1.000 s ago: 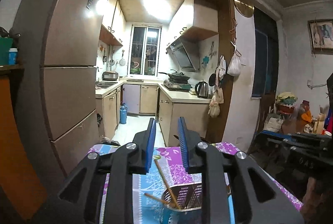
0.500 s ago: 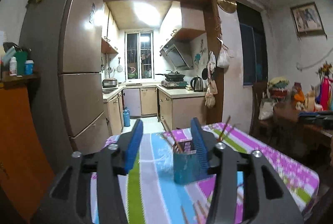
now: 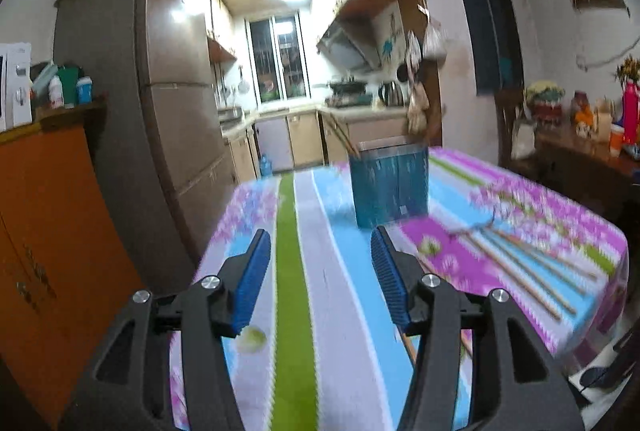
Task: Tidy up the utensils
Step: 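Move both open grippers back over the row of wooden chopsticks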
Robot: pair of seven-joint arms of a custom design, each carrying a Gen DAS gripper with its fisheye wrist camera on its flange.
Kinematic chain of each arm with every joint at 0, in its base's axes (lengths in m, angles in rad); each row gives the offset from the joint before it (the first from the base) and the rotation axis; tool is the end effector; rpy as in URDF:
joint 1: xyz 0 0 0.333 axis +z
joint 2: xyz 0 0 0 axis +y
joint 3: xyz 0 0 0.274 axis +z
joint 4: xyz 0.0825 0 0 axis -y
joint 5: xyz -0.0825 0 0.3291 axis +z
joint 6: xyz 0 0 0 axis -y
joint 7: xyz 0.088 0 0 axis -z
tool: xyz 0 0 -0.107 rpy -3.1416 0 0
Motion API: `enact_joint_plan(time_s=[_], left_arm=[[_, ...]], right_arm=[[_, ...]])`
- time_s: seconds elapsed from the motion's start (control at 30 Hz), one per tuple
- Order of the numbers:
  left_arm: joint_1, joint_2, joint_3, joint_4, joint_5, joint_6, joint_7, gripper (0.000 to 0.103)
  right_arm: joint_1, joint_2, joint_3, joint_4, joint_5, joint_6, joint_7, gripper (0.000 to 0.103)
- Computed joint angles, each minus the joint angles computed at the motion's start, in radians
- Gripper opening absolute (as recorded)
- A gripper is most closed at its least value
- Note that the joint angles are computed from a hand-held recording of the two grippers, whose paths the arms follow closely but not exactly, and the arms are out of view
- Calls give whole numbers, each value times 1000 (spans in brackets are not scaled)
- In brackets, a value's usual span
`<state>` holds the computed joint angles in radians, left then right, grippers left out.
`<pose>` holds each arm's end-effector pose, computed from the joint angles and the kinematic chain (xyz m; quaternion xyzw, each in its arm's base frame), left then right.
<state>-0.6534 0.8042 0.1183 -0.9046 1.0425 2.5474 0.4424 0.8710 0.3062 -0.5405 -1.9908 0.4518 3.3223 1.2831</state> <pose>0.5999 -0.4147 0.4886 -0.5409 0.6177 -0.3716 0.4334 0.5615 0.1763 0.4546 -0.6760 0.5314 -0.3406 0.3803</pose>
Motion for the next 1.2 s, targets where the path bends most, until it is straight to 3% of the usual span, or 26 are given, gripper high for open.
enact_joint_plan(time_s=[0.03,0.07,0.17,0.27,0.43,0.5,0.63,0.7,0.87,0.97,1.2], left_arm=[[-12,-21,17,-52,-19,31,-9,50],[-9,-21,0,-70,-29,33,-17,50],[-32,-33,-4,-123,30,3,-82,50],[-52,-24,-10,-147,56,-32,-127,50],[-60,-40,-31,-211,84,-47,-165,50],[-50,-57,-48,-254,76,-33,-201,50],[-40,-59,-70,-291,60,-44,-226,50],[-37,-59,-73,-298,56,-49,-235,50],[-35,-52,-75,-282,55,-64,-237,50],[-35,-38,-78,-259,49,-69,-216,50],[-42,-22,-72,-238,42,-64,-180,50]], right_arm=[[12,0,-8,-22,-21,17,39,63],[12,1,8,-27,27,10,7,63],[-36,11,83,-34,18,10,12,62],[32,64,49,-33,35,37,-20,50],[-36,124,167,-14,77,62,-54,14],[-93,135,235,-5,84,71,-53,11],[-130,167,274,26,109,78,-57,10],[-198,167,339,31,85,69,-58,10],[-273,181,409,48,49,65,-47,10],[-241,205,369,72,55,60,-32,10],[-330,217,448,90,15,62,-2,10]])
